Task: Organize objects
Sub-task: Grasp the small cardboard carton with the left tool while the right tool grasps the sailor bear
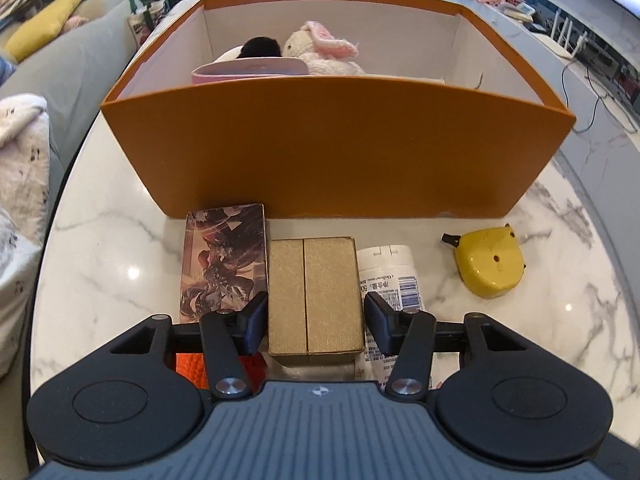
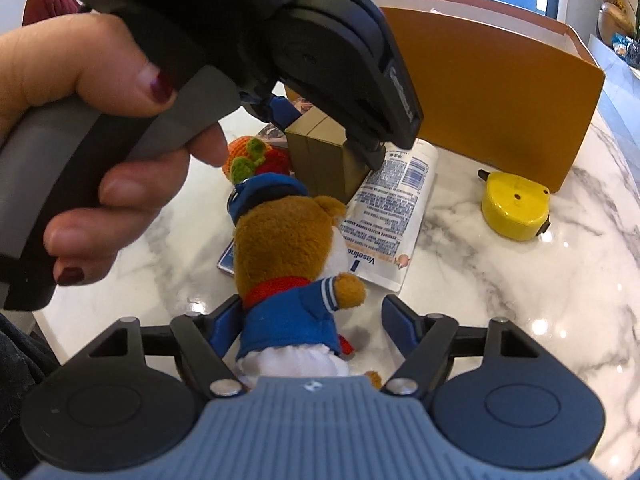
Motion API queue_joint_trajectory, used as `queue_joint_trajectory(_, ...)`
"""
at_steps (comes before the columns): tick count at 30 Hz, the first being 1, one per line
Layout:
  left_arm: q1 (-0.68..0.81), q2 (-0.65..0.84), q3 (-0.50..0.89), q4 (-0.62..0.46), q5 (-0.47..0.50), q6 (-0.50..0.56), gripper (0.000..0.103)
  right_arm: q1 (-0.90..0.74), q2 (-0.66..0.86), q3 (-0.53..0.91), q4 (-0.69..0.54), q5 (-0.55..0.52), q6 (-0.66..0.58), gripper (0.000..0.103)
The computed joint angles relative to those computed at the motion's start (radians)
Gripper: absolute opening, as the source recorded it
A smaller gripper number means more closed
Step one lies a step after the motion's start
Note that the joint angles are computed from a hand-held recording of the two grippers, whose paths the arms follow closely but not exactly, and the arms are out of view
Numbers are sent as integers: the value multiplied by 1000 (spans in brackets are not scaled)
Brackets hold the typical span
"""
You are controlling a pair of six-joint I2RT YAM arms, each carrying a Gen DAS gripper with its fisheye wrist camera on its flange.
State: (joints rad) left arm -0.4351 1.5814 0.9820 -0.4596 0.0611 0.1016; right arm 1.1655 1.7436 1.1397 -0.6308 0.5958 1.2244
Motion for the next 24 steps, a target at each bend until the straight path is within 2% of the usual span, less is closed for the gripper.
queue_joint_trajectory(1, 0, -1, -2, 2, -1, 1, 60, -3, 9, 10, -17, -3, 4, 92)
queue_joint_trajectory(3, 6, 0, -2, 2, 6, 0, 60, -9, 18, 12, -28, -7, 10, 101)
queue_joint_trajectory(14, 6, -5, -15, 17, -20, -12, 69, -9, 17, -9, -9, 24, -1, 100)
queue_joint_trajectory(17, 7, -6, -17, 19, -20, -5, 69, -3, 8, -12, 0, 32, -7, 89)
queue_joint_trajectory(19, 8, -7, -20, 20, -21, 0, 69, 2, -3, -19, 18, 33, -17, 71)
queue_joint_trajectory(20, 6, -9, -20, 19, -19, 3, 66, 3, -10, -24, 30, 28, -23, 66)
queue_joint_trajectory(21, 8, -11, -20, 18, -7, 10, 55, 3, -19, -31, 45, 23, -27, 54)
queue_joint_trajectory(22, 5, -15, -20, 17, -9, 15, 53, 1, -30, -44, 65, 17, -25, 44)
queue_joint_trajectory(24, 9, -13, -14, 7, 1, 13, 53, 0, -35, -51, 70, 16, -11, 43)
